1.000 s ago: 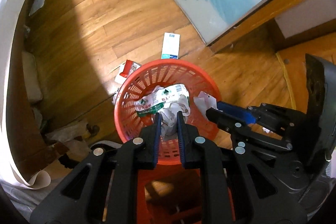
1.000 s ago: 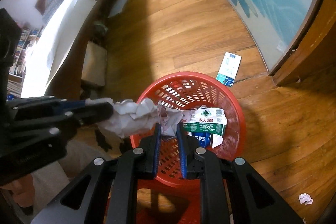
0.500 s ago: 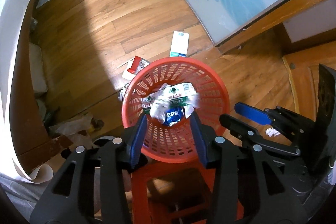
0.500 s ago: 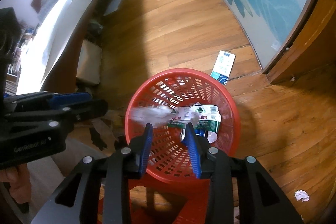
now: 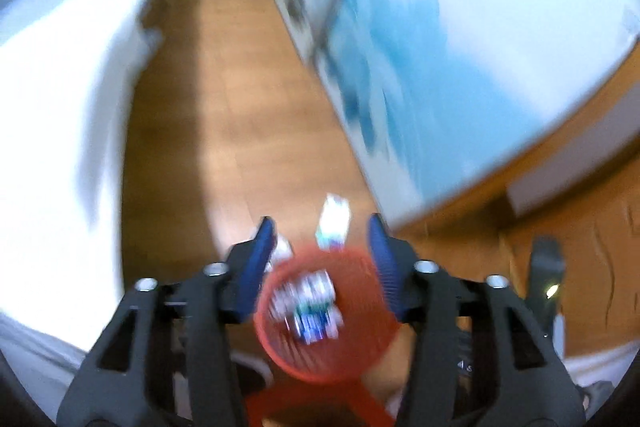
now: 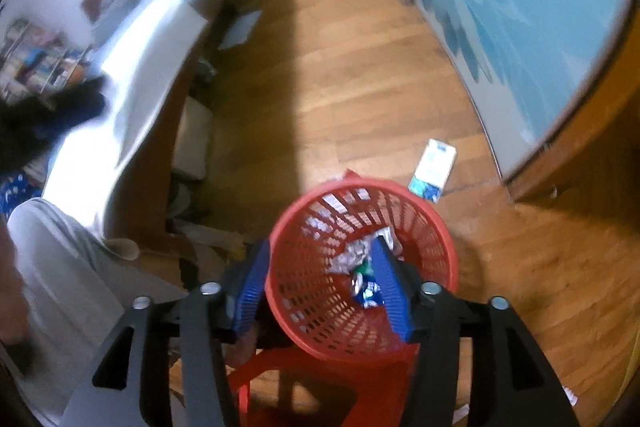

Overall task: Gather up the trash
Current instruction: 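Move both tools back over the bed toward the remaining trash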

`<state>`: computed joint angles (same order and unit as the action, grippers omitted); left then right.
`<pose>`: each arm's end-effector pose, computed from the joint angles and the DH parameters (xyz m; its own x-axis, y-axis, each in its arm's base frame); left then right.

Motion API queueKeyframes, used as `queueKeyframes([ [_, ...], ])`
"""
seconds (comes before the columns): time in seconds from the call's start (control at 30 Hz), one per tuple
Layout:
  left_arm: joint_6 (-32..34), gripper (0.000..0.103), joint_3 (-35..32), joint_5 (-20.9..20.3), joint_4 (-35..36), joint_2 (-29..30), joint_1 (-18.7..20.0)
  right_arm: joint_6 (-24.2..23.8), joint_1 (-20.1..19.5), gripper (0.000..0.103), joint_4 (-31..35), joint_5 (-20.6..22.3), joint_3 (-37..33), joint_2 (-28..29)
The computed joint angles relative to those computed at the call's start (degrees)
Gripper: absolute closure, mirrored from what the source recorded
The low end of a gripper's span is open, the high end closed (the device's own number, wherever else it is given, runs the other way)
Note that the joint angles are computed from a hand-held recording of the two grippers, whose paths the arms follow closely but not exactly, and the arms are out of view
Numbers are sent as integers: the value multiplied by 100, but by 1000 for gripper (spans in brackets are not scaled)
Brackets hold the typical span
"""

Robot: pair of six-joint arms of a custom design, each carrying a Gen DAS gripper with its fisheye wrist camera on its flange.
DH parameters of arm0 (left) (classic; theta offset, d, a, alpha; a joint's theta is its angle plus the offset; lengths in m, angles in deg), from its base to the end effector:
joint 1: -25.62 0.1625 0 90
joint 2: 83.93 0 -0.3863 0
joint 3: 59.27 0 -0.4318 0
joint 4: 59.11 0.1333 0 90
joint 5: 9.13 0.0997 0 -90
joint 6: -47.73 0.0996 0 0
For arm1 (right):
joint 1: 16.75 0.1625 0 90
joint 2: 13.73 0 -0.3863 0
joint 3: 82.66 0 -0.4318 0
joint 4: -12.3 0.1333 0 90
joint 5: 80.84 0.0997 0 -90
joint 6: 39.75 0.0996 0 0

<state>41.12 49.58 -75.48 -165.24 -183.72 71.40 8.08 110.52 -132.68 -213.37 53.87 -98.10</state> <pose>-0.2042 -0.4583 0.3969 -0.7660 0.5176 -0.3813 0.6080 0.7760 -0.1681 0.2984 -0.2831 0.1375 -0.8555 0.3073 0.4168 0.0435 0.8447 -0.5334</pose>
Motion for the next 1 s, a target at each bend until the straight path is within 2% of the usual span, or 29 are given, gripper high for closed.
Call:
queueKeyframes([
  [0.07, 276, 29, -240, 258, -364, -230, 162, -289, 66, 41, -158, 71, -343, 336],
  [0.1, 413, 27, -408, 422, -480, -285, 280, -487, 109, 41, -290, 113, -578, 587],
  [0.17, 620, 27, -709, 687, -606, -317, 530, -818, 168, 41, -407, 172, -1052, 1051],
  [0.27, 1021, 26, -1293, 1029, -879, -218, 1152, -1306, 258, 41, -659, 358, -1855, 1837],
  [0.37, 1427, 26, -2091, 1347, -1204, 242, 1880, -1756, 352, 41, -890, 623, -2649, 2568],
  [0.43, 1708, 25, -2597, 1330, -1409, 637, 2242, -1992, 409, 41, -975, 774, -3119, 2983],
  [0.57, 1940, 24, -4201, 772, -1276, 1903, 2959, -2384, 455, 39, -991, 1070, -4105, 3804],
  [0.77, 1909, 24, -6084, 385, -690, 3471, 3483, -2811, 474, 38, -724, 1300, -5406, 4755],
  [0.83, 1864, 24, -6483, 311, -460, 3795, 3597, -2908, 471, 38, -592, 1323, -5751, 4992],
  [0.9, 1799, 24, -6776, 233, -324, 4040, 3675, -3066, 546, 37, -337, 980, -6162, 5277],
  [0.93, 1742, 24, -6904, 276, -291, 4160, 3702, -3101, 556, 36, -220, 959, -6355, 5401],
  [1.0, 1667, 38, -6842, 121, -364, 4138, 3750, -3085, 533, 36, -165, 1016, -6480, 5490],
])
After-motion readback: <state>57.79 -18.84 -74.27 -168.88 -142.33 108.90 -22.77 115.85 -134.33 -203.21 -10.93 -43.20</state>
